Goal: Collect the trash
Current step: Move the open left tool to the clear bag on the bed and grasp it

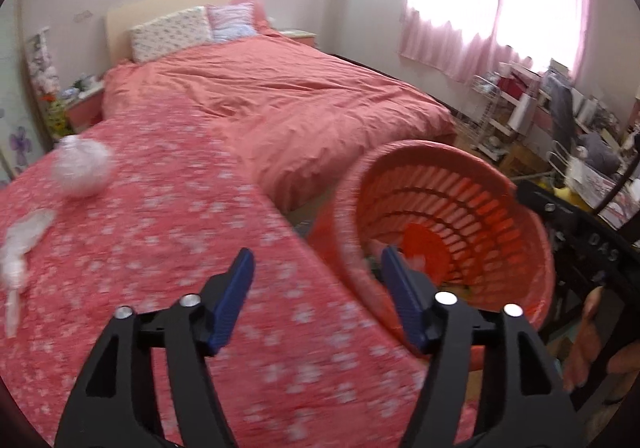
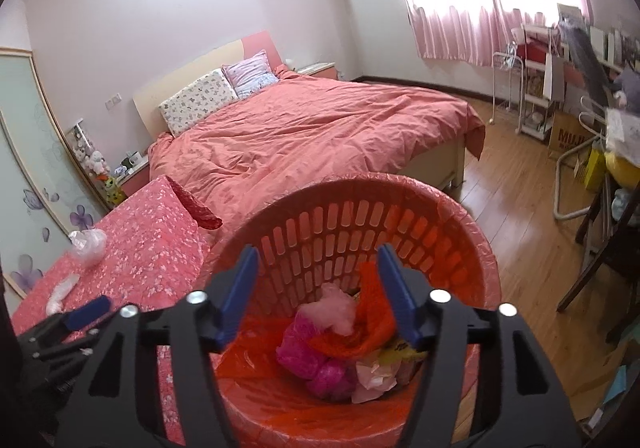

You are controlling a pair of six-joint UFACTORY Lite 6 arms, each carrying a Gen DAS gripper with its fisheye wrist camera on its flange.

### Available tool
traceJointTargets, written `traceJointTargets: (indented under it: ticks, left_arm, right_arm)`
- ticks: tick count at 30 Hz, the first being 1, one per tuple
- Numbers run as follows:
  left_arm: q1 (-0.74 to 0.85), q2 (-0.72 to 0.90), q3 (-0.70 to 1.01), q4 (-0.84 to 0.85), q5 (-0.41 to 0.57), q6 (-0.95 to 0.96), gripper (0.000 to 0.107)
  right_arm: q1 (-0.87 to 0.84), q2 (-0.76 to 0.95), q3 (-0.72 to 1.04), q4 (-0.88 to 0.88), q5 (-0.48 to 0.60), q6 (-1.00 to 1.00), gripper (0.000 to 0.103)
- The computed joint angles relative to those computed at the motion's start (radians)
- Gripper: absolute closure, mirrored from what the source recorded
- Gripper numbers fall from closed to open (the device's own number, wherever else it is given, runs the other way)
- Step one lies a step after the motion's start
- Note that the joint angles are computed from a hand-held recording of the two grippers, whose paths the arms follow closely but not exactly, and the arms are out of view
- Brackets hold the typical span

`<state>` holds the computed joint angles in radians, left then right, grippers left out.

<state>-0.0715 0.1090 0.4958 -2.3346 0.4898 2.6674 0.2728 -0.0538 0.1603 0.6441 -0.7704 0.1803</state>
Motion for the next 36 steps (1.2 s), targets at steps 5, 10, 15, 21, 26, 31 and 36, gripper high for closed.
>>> traceJointTargets:
  ticks: [5, 10, 15, 21, 26, 31, 36]
  left_arm:
    - [0.196, -0.041, -0.010, 0.076, 0.020, 0.012, 0.022]
    - [0.432, -0.022, 0.041, 0.166, 0.054, 0.004, 0.017]
    - [0.606, 0.101, 0.193, 0.157, 0.043, 0.021, 0.015]
    - [0.709, 0.291, 0.425, 0.299, 0.008, -0.150, 0.015]
    - [0.705, 0.409, 0.570, 0.389, -0.013, -0.296, 0.018]
    - [0.666, 0.489, 0.659, 0.451, -0.072, -0.362, 0.029]
    - [0.657, 0.554, 0.742, 0.605, -0.087, -0.539, 0.044]
  right_arm:
    - [0.105, -0.011, 0.027, 0.148, -0.006, -0.099, 0.027]
    - [0.250, 0.018, 0.092, 0.332, -0.025, -0.219, 0.018]
    - [0.369, 0.085, 0.173, 0.468, -0.059, -0.307, 0.010]
    - [0.487, 0.223, 0.309, 0.603, -0.105, -0.391, 0.008]
    - [0.521, 0.291, 0.391, 0.652, -0.114, -0.432, 0.008]
    - [0.531, 0.328, 0.457, 0.666, -0.096, -0.486, 0.008]
    - [0.538, 0.375, 0.529, 0.668, -0.074, -0.528, 0.008]
